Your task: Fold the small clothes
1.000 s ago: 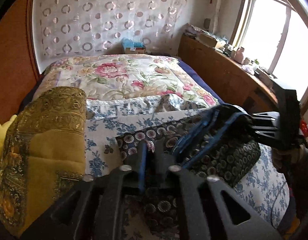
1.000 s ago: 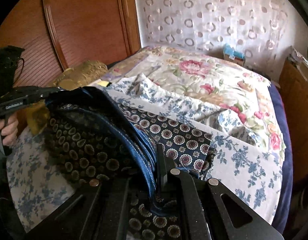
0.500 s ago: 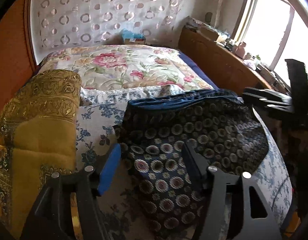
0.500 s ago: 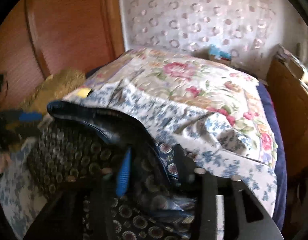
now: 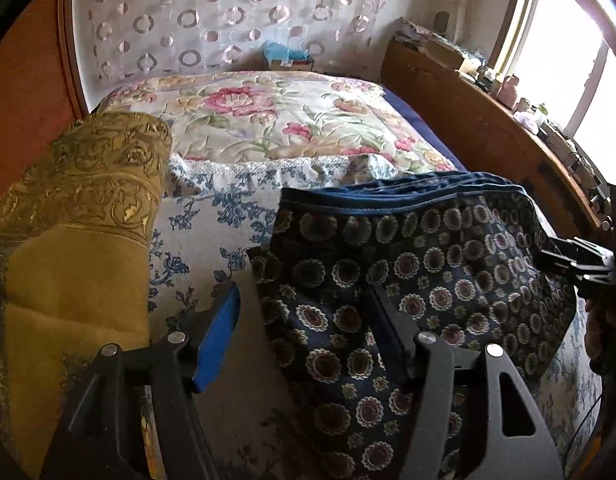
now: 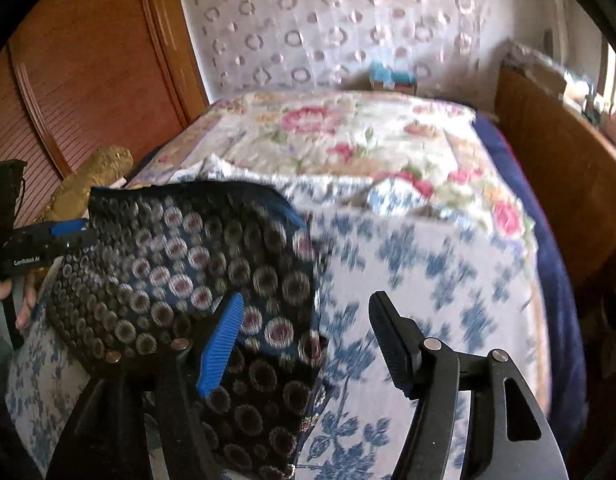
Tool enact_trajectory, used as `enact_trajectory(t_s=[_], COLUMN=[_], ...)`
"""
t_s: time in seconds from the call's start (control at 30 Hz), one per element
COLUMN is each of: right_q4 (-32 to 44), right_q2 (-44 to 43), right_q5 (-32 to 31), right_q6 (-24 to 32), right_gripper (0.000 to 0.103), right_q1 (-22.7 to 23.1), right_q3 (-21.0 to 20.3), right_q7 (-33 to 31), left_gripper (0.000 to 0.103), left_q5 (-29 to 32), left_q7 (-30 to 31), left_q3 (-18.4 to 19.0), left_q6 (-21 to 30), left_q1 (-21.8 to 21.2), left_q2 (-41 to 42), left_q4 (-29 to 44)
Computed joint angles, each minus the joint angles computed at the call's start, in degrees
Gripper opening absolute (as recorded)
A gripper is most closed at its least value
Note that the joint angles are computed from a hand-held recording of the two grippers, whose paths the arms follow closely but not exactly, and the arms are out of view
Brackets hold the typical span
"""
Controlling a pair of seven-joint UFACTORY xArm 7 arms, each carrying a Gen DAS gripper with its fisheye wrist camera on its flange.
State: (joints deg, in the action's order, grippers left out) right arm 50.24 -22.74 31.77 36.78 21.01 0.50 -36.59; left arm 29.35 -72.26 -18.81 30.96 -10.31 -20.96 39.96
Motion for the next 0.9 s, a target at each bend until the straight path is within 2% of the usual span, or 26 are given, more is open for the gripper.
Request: enact_trajectory(t_s=[0.27, 0.47, 0.63, 0.67, 0.77, 0.83, 0.9], right_q4=[1.29, 1.50, 0.80, 0.36, 0.19, 0.75, 0.86], right_q2=[2.26, 3.93, 4.26, 3.94, 3.80, 4.05, 4.07], right_q5=[2.58, 6.28, 7.09, 7.11, 7.78, 9.65, 11.63], right_q6=[1.09, 0.31, -1.19, -1.65, -1.39, 0.62, 2.18], right_gripper=[0.067, 0.067, 0.055, 0.052, 0.038, 0.026, 0.017], right_q1=[0.70, 1.38, 0.88, 0.84, 1.12, 1.29, 1.23], right_q3=[-0.20, -0.39, 0.28, 0.46, -0.02, -1.02, -1.46], right_q7=[-1.68, -8.26, -10.43, -10.70, -12.21, -13.40, -14.82], left_gripper=[0.066, 0.065, 0.064, 0.061, 0.043, 0.018, 0.009], left_q5=[-0.33, -0.42, 0.74, 1.24, 1.33, 0.31, -0.36], left_q7=[0.42, 0.45, -1.70, -2.00, -2.35, -1.66, -1.22], left_q3=[0.64, 1.28, 0.70, 0.51, 0.81, 1.33, 1.56], left_q6=[-0.39, -2.08, -3.32, -3.58, -5.74, -7.35, -11.16], left_q1=[0.01, 0.30, 1.15, 1.32, 1.30, 0.99, 1.04], left_q2=[1.28, 1.99, 1.84, 1.92, 1.83, 2.02, 1.11], left_q4=[0.48, 0.42, -0.10, -0.09, -0.75, -1.11, -2.52])
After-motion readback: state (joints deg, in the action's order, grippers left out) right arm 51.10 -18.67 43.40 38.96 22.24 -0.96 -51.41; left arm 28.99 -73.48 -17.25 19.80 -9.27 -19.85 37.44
